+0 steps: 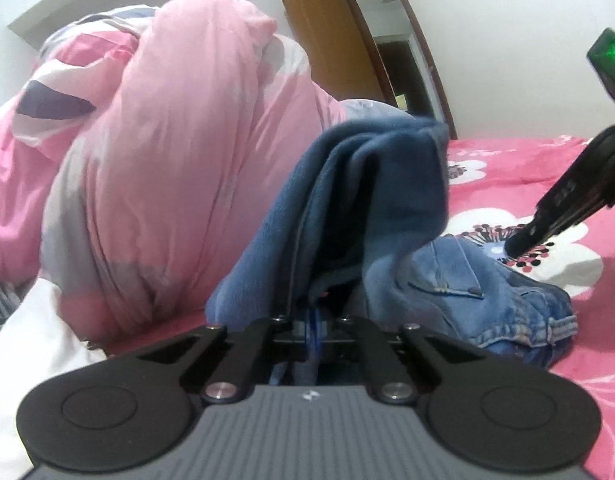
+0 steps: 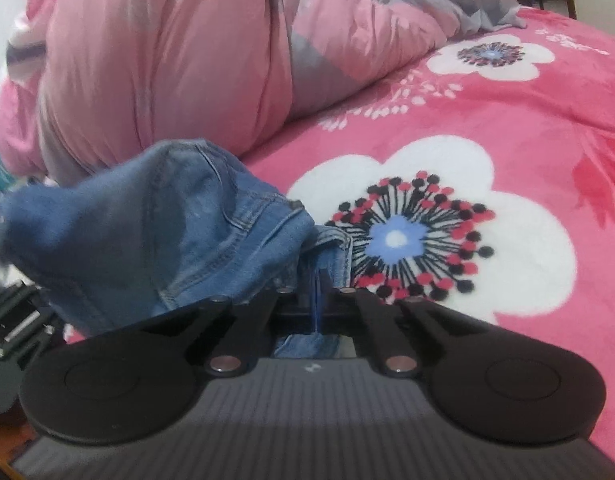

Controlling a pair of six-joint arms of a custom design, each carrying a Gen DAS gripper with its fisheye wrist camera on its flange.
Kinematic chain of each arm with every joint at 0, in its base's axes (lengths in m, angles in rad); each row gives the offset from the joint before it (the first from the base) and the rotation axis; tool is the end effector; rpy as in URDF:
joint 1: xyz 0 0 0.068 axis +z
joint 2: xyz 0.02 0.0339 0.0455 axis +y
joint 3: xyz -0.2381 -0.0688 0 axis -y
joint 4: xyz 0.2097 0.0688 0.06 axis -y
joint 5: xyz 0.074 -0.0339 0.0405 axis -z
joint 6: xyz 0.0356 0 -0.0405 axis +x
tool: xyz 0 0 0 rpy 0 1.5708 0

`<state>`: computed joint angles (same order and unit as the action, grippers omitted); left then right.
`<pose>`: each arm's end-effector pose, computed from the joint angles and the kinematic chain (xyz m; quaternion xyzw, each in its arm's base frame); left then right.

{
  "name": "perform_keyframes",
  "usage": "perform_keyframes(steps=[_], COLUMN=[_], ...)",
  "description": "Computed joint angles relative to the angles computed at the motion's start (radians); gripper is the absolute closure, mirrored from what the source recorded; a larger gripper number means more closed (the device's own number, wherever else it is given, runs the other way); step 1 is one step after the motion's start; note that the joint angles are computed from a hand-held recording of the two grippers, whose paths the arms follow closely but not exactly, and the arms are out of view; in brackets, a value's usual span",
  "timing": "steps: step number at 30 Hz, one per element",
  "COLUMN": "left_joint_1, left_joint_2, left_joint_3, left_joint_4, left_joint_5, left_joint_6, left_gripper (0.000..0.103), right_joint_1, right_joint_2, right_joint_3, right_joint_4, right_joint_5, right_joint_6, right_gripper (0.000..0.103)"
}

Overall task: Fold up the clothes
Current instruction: 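Grasp the jeans with the left gripper while the right gripper grasps another part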

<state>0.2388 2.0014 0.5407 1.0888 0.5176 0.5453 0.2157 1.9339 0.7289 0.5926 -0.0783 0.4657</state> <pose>0.2955 0.0538 0.0899 0.2645 0.7668 0.0131 0.5848 0.3171 0.0723 0.0988 0.0926 0.8820 0.1867 0.4226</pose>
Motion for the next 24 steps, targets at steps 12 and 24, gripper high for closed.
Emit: perform_keyframes(steps=[12, 24], left_joint_1=[0.335, 0.253], left_joint_2=[-0.405, -0.506], left_joint_3=[-0.297, -0.306], left_joint_4=[-0.082, -0.198], left_joint_5=[0.390, 0.303], left_joint_6=[0.083, 0.105], left_gripper=[0.103, 0.000], right_joint_1=[-0.012, -0.039], right_joint_2=[-0.463, -0.126], right_joint_3=[-0.451, -0.220], right_joint_4=[0.085, 0.163], right_joint_5=[-0.083, -0.133], right_joint_6=[0.070, 0.110], right_gripper=[0.103, 0.020])
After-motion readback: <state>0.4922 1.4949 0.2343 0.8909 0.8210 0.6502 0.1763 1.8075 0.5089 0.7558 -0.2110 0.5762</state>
